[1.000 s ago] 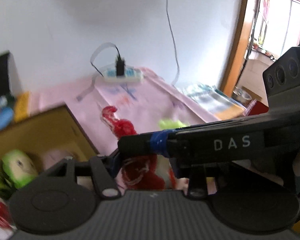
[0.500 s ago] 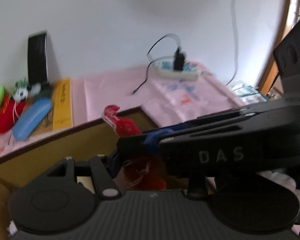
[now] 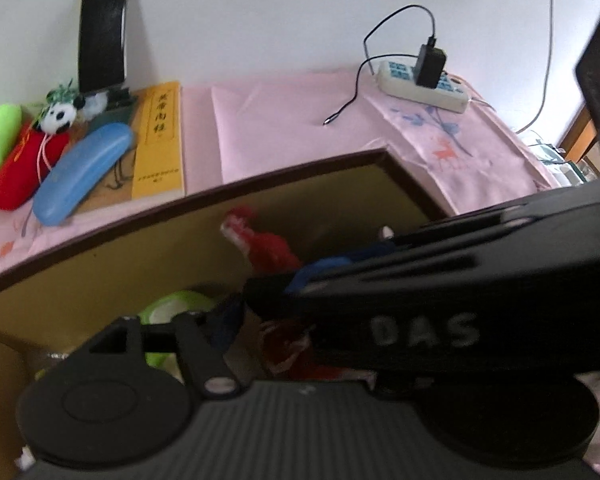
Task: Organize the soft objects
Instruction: 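Lower the red toy into the box and open both grippers, then move both grippers back toward the pile of soft items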
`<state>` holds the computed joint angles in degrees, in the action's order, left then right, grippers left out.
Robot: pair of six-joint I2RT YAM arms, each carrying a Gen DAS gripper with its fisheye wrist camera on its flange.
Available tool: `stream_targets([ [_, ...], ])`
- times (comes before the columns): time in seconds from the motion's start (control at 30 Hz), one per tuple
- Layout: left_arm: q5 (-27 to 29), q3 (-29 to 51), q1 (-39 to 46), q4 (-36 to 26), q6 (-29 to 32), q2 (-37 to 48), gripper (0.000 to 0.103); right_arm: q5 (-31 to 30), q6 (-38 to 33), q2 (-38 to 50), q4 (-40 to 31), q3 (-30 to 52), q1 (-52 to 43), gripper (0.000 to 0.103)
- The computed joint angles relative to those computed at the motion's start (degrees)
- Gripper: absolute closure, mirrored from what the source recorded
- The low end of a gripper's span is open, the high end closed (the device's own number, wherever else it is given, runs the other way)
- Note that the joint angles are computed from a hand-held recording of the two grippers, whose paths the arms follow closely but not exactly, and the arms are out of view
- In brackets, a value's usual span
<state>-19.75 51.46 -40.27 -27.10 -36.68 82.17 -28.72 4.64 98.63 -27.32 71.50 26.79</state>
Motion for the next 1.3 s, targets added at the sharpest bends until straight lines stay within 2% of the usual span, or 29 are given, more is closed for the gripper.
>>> stream_targets([
  [0.1, 0.00, -0.64, -0.27, 0.34, -0.38, -0.74, 0.043, 0.87, 1.02, -1.33, 1.76, -1.15, -0.12, 0.088],
  [0.37, -3.52, 1.22, -4.70, -2.14, -1.16, -1.59, 0.039, 1.54, 2.49, -6.73, 4.95, -5.81, -1.85, 0.086],
  [0.53, -7.41, 3.51, -8.81, -5.37, -3.52, -1.20, 0.036, 2.74, 1.42, -9.41, 4.03, -7.85, -2.87, 0.085],
  [0.67, -10.06, 5.47, -11.66, -8.00, -6.63, -0.77, 0.035, 1.34, -1.46, -11.37, 3.21, -9.07, -3.69, 0.084],
  [0.73, -11.41, 6.66, -13.09, -9.62, -8.44, -0.46, 0.034, 0.55, -3.18, -12.44, 2.60, -9.47, -4.04, 0.084],
  [0.83, -14.62, 8.74, -15.90, -13.06, -11.91, -0.05, 0.034, -7.56, 1.39, -14.60, 4.16, -10.81, -7.66, 0.084],
  [0.87, -15.46, 9.23, -16.77, -14.19, -13.01, -0.16, 0.034, -8.44, 2.19, -15.61, 4.15, -11.11, -8.26, 0.084],
  [0.97, -18.36, 10.96, -20.09, -17.76, -16.73, -0.32, 0.034, -5.11, 1.06, -20.82, 4.83, -14.11, -7.89, 0.084],
  [1.17, -24.69, 17.72, -28.34, -27.97, -26.62, 3.68, 0.034, -7.53, -0.63, -29.58, 2.19, -19.31, -11.72, 0.084],
  [1.3, -26.18, 23.08, -32.62, -32.54, -31.96, 8.10, 0.034, -10.15, -3.00, -34.47, -1.10, -22.02, -16.71, 0.084],
])
